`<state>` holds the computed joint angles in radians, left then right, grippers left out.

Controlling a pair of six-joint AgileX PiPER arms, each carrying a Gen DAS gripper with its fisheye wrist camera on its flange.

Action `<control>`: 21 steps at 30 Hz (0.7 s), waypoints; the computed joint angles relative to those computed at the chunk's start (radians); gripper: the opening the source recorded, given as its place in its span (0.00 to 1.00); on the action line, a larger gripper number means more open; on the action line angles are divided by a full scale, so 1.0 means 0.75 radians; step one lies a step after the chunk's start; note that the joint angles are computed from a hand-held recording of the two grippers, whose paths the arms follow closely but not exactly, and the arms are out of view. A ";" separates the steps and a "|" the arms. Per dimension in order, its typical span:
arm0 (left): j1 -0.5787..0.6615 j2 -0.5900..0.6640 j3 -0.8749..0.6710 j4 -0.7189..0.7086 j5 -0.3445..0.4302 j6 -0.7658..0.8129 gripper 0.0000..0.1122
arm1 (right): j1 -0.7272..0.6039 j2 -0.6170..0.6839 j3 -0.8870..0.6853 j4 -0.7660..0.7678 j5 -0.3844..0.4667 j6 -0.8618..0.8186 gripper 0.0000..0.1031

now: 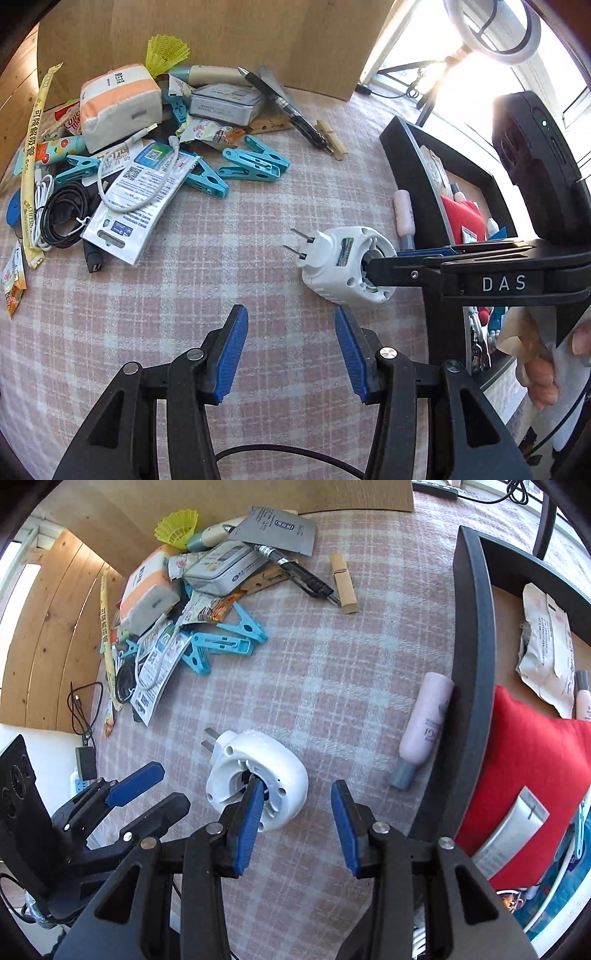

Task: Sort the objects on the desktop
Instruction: 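Carry the white plug adapter into the tray and open the right gripper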

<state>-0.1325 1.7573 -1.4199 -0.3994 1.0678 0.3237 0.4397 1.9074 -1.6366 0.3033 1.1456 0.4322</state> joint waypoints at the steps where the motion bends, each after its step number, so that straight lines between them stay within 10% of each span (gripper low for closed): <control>1: -0.006 0.002 0.010 -0.009 -0.001 0.003 0.42 | 0.017 -0.007 0.012 -0.017 -0.013 0.004 0.37; 21: -0.166 0.088 -0.042 -0.073 -0.087 0.146 0.46 | 0.076 -0.141 0.209 -0.098 -0.256 0.152 0.24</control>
<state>-0.2571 1.8233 -1.4513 -0.4541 1.0028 0.4329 0.4968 1.8014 -1.4799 0.2295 0.9536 0.5464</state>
